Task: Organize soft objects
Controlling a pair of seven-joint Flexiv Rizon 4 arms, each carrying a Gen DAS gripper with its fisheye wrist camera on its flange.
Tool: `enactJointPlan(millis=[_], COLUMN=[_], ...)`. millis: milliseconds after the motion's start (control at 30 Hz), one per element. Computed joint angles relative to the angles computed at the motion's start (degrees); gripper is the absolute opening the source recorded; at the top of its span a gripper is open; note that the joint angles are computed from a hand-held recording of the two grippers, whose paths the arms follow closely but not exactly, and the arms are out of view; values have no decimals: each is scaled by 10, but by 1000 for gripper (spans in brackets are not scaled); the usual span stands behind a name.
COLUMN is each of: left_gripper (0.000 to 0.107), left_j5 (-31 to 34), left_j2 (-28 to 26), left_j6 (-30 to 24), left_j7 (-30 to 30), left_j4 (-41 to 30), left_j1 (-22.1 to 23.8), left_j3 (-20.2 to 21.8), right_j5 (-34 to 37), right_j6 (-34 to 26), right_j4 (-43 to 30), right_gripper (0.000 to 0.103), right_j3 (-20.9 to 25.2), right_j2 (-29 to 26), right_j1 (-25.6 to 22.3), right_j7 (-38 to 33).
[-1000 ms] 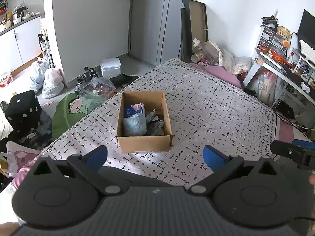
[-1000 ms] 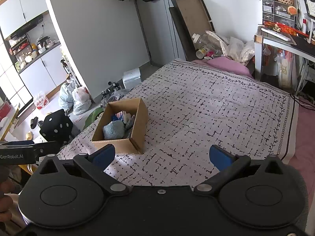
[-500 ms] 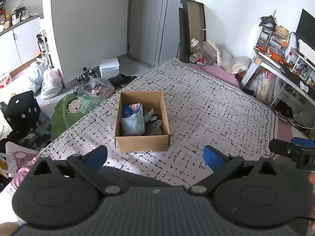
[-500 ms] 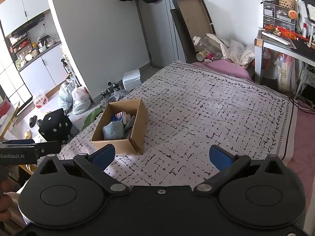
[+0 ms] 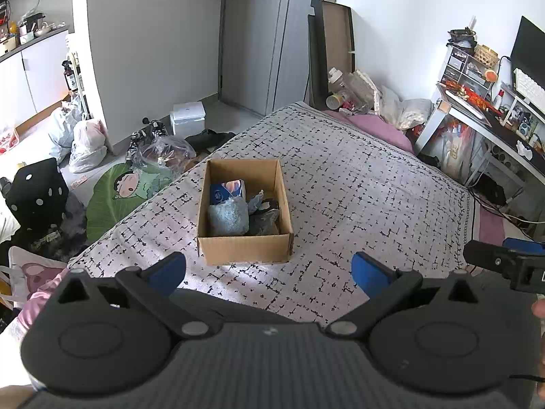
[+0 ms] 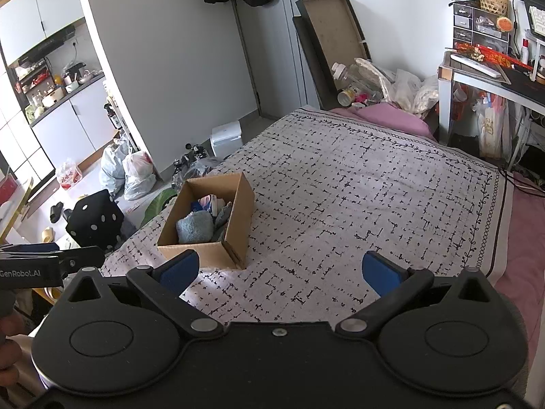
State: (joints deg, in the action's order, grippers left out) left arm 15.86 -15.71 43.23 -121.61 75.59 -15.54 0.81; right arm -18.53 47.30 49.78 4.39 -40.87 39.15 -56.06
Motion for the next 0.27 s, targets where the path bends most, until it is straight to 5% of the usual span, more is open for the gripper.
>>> enactJointPlan(millis=[267], left_gripper=[103], left_j5=[2], left_j2=[-2], left_j6=[5], left_j7=[2], left_j4=[-1], left_j1=[-1], left_j3=[-1], right_j5=[2], right_j6=[-8], right_j4=[-4], right_gripper=[103], right_j3=[0], right_j2=[-4], right_j1=[1], right_j7=[3])
